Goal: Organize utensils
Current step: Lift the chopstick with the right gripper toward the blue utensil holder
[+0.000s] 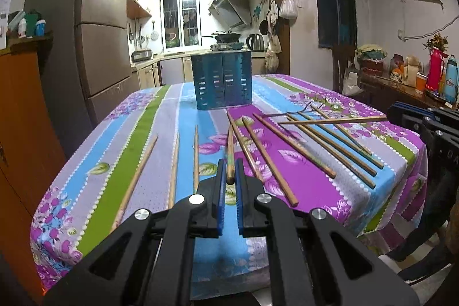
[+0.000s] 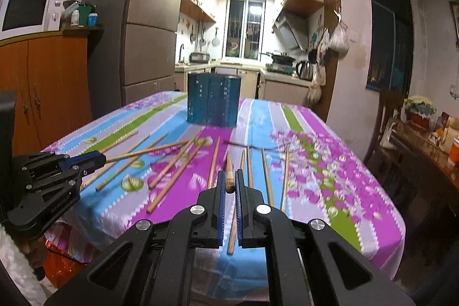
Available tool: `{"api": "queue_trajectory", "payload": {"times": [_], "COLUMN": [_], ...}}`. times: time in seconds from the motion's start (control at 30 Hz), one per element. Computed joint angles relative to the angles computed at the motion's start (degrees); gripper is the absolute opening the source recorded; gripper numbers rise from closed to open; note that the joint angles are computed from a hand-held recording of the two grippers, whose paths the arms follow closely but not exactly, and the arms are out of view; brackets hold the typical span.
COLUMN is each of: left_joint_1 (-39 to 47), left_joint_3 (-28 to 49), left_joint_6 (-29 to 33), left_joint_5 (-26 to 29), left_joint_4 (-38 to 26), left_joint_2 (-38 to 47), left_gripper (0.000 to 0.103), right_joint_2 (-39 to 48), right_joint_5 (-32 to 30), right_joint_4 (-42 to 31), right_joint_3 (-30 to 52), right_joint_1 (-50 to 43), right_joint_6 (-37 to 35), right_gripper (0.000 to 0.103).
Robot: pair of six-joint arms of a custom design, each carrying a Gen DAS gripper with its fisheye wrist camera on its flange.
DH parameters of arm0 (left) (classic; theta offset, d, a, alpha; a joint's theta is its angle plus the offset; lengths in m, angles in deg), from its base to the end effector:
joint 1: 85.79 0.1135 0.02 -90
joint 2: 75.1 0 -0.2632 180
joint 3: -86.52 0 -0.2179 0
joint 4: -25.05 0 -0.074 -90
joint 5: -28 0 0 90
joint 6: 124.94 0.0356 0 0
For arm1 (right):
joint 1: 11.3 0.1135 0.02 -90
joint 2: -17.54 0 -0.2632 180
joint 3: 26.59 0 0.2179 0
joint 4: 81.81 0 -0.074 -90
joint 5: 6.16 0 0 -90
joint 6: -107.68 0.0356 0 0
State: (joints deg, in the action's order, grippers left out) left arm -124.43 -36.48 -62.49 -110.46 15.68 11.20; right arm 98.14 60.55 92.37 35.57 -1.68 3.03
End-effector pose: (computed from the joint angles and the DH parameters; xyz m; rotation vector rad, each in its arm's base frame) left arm 0.2269 -0.1473 0.2085 -0.2325 1.9916 0.2247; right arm 0.2747 0.0608 0.2604 -0.6661 1.8582 0.3474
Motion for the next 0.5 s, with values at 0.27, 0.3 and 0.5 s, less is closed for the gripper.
{"api": "queue_trajectory", "payload": {"times": [0.27, 0.3, 0.5], "left_joint_1": [1.88, 2.4, 7.54], "left_joint_3": [3.23, 4.04, 11.63], "left_joint_6": [3.47, 3.98, 7.87], "left_joint_5": [0.48, 1.1, 7.82], "left_joint_4": [-0.89, -1.36, -6.1], "left_joint_2": [-3.39, -3.57, -3.71], "left_gripper": [0.005, 0.005, 0.005], "right_joint_2": [1.72, 2.0, 7.56], "right_joint_5": [-3.64, -4.1, -7.27], "right_joint_4": [-1.22, -1.53, -7.82], "right_joint_3": [6.28, 7.26, 19.66], "right_joint_1": [-1.58, -1.67, -1.5], "right_joint_6": [0.48, 0.52, 0.14], "right_gripper": [0.008, 0.008, 0.008]}}
